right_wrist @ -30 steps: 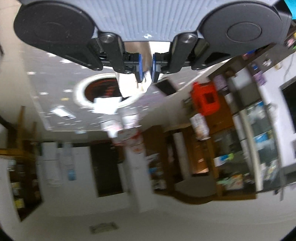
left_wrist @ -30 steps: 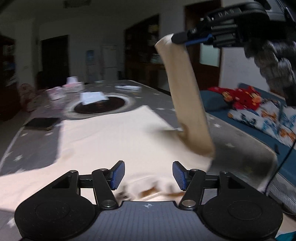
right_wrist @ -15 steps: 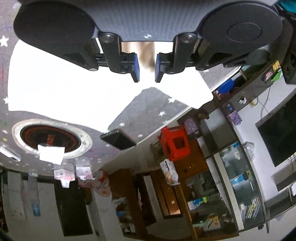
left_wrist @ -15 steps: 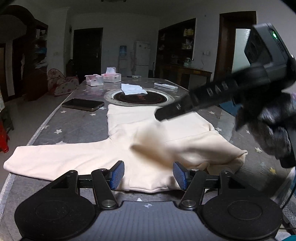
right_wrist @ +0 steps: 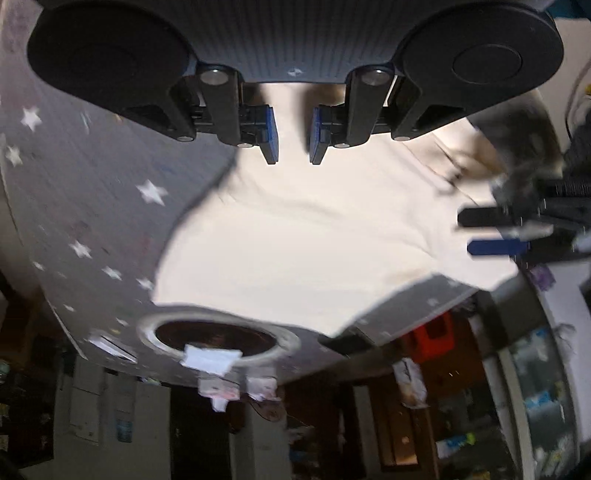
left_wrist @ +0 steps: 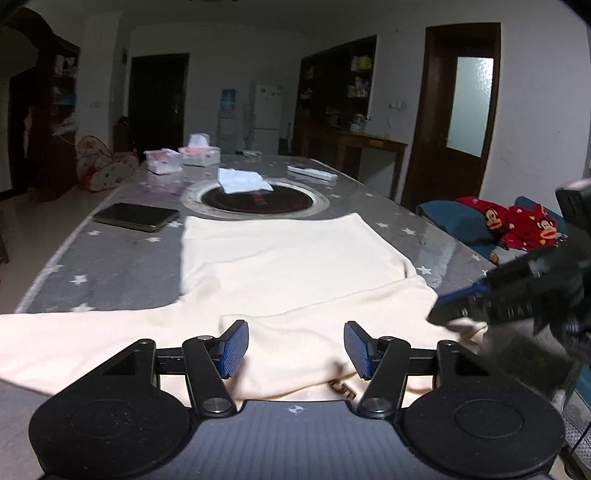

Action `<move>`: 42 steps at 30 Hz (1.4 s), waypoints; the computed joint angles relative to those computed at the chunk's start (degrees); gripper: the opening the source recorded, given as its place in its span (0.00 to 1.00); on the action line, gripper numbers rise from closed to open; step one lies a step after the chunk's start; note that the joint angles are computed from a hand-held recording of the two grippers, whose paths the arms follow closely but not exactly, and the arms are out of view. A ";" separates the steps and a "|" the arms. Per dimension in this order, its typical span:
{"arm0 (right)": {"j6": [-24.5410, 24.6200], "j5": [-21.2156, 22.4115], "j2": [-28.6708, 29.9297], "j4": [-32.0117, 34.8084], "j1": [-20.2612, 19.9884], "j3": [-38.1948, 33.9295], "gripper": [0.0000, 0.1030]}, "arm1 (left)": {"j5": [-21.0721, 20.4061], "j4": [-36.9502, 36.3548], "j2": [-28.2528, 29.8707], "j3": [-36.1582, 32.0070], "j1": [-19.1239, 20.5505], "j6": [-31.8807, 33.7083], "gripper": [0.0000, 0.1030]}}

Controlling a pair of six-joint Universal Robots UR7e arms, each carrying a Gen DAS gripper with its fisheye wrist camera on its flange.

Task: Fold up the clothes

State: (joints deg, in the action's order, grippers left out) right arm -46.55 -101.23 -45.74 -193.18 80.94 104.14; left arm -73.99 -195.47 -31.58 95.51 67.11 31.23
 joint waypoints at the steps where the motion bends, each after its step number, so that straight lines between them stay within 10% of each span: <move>1: -0.27 -0.02 -0.08 -0.47 -0.36 0.33 0.17 | 0.04 1.00 0.51 -0.96 0.04 0.08 0.56; 26: -3.34 2.04 3.14 -1.85 -0.63 -4.36 0.19 | 3.58 1.11 0.48 -3.11 1.70 -4.22 0.54; 38: -3.14 3.42 2.91 -1.62 0.18 -4.16 0.29 | 31.70 -15.06 1.49 -8.13 3.15 -5.26 0.54; 42: -3.54 4.48 2.42 -1.85 0.61 -3.37 0.30 | 32.61 -8.29 0.26 -10.14 5.29 -13.99 0.51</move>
State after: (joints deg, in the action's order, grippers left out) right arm -50.09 -96.75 -43.32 -195.04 81.55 100.77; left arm -41.38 -203.76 -31.32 85.37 72.40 17.24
